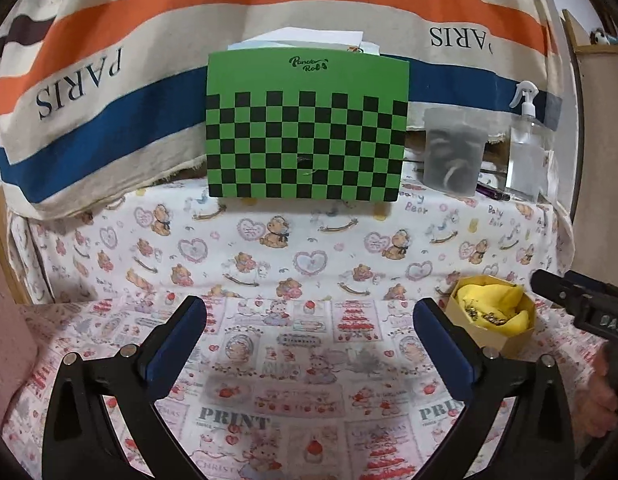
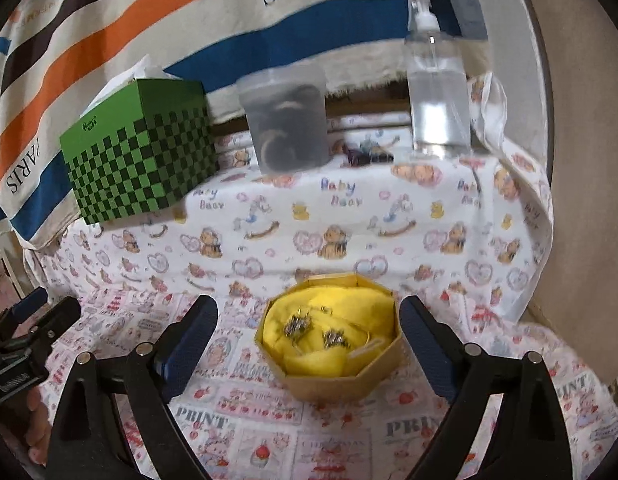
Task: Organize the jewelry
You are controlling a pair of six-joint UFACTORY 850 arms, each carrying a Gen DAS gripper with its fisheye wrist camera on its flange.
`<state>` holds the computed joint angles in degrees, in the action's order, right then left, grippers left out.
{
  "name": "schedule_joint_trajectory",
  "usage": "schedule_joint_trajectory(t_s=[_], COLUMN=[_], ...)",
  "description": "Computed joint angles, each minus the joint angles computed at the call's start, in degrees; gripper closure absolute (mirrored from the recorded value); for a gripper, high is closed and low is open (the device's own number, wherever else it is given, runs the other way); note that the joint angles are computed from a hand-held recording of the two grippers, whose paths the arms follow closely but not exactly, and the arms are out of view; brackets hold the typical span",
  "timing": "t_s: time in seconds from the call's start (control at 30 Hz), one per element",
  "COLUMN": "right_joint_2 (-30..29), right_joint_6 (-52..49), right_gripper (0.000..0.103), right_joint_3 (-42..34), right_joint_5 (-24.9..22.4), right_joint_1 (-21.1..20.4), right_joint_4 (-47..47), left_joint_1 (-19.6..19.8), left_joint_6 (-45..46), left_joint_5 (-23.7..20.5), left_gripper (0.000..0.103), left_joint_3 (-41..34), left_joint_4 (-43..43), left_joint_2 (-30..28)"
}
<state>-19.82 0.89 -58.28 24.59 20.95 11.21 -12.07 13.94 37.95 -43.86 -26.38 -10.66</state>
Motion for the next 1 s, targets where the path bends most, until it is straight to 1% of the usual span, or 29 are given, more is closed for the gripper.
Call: schedule_joint_trajectory(t_s=[0.07, 0.13, 0.17, 0.23, 0.3, 0.37, 0.4, 0.43, 0.5, 0.57, 0.77, 1.0], right_joint_2=[0.6, 1.0, 1.1, 1.2, 1.5, 1.5, 1.4, 1.6, 1.9, 1.9, 1.8, 1.7], right_joint_6=[-0.6, -0.4, -0.6, -2.9, -2.5, -5.4, -7.7, -8.7, -7.9, -6.8, -7.5, -9.2], right_gripper=[0.009, 0.009, 0.009, 0.009, 0.007, 0.005, 0.004, 0.004, 0.0, 0.0, 0.0, 0.0], right_joint_3=[1.3, 3.0, 3.5, 4.1, 5.0, 5.9, 6.4, 6.8, 7.2, 7.1, 6.7, 6.7], right_joint_5=[1.6, 5.1, 6.4, 7.8, 9.7, 12.5, 14.5, 15.6, 16.4, 16.0, 14.7, 15.0], right_joint_1=[0.1, 0.3, 0.5, 1.0, 1.0, 1.7, 2.2, 2.5, 2.3, 2.0, 2.1, 2.5], right_joint_4=[-0.6, -2.4, -2.7, -1.2, -1.6, 2.2, 5.3, 6.5, 5.7, 4.4, 4.6, 5.8], left_joint_1=[-0.2, 0.2, 0.0, -1.0, -1.6, -1.8, -2.1, -2.4, -2.3, -2.6, -2.4, -2.4], left_joint_6=[0.0, -2.0, -1.5, 1.3, 2.8, 1.7, 1.7, 2.4, 2.6, 3.6, 2.8, 3.3], left_joint_5=[0.3, -0.9, -1.0, 1.6, 2.0, 3.7, 5.2, 6.1, 5.5, 6.2, 5.9, 5.6], left_gripper=[0.0, 0.0, 0.0, 0.0, 0.0, 0.0, 0.0, 0.0, 0.0, 0.0, 0.0, 0.0], left_joint_3=[0.2, 0.1, 0.0, 0.4, 0.3, 0.9, 1.4, 1.6, 1.3, 1.3, 1.5, 1.2], left_joint_4=[-0.5, 1.5, 1.1, -1.2, -2.6, -1.0, -1.1, -2.4, -3.8, -5.4, -4.1, -4.7], left_joint_2=[-0.2, -0.2, -0.3, -0.8, -0.9, -0.7, -0.5, -0.4, -0.4, -0.4, -0.3, -0.5])
